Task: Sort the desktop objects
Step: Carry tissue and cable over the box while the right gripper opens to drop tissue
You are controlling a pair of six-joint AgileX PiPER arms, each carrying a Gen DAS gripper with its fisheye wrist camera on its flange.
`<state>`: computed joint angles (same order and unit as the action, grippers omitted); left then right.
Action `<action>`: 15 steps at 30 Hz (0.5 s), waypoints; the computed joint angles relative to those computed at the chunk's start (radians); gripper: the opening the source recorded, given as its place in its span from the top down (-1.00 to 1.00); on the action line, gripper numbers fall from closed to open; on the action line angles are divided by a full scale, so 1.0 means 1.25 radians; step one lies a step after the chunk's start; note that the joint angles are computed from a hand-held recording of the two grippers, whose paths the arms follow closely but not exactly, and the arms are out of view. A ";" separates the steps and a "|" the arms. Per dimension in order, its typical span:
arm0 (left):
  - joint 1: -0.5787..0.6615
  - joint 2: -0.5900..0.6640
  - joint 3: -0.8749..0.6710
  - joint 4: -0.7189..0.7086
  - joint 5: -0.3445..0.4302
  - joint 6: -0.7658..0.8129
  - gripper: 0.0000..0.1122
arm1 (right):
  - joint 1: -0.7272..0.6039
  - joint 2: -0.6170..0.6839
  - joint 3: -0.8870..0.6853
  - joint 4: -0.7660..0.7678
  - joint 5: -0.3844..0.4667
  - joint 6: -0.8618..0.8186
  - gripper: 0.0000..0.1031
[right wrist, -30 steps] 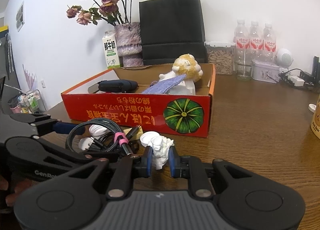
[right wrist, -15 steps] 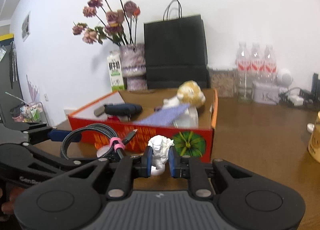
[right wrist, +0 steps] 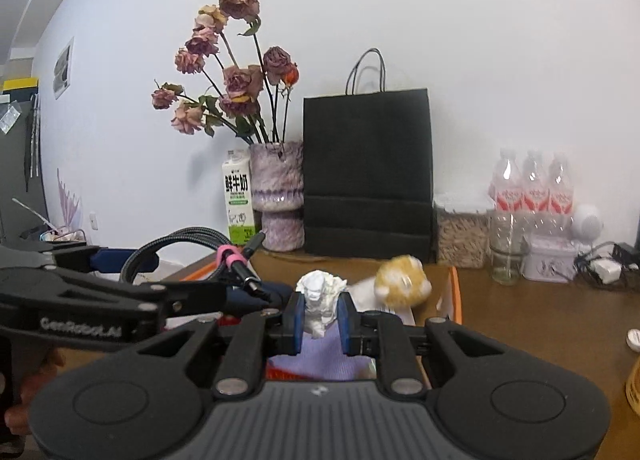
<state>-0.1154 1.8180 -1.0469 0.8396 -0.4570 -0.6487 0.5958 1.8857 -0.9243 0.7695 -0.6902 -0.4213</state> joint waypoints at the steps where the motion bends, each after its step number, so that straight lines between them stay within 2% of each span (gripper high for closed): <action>1: 0.000 0.011 -0.021 0.006 0.009 -0.015 -0.61 | -0.002 0.006 -0.018 0.006 0.007 -0.014 0.69; 7: 0.007 0.084 -0.136 0.061 0.051 -0.106 -0.61 | -0.028 0.071 -0.148 0.042 0.068 -0.094 0.68; 15: 0.015 0.193 -0.254 0.132 0.087 -0.204 -0.61 | -0.073 0.165 -0.263 0.026 0.140 -0.080 0.68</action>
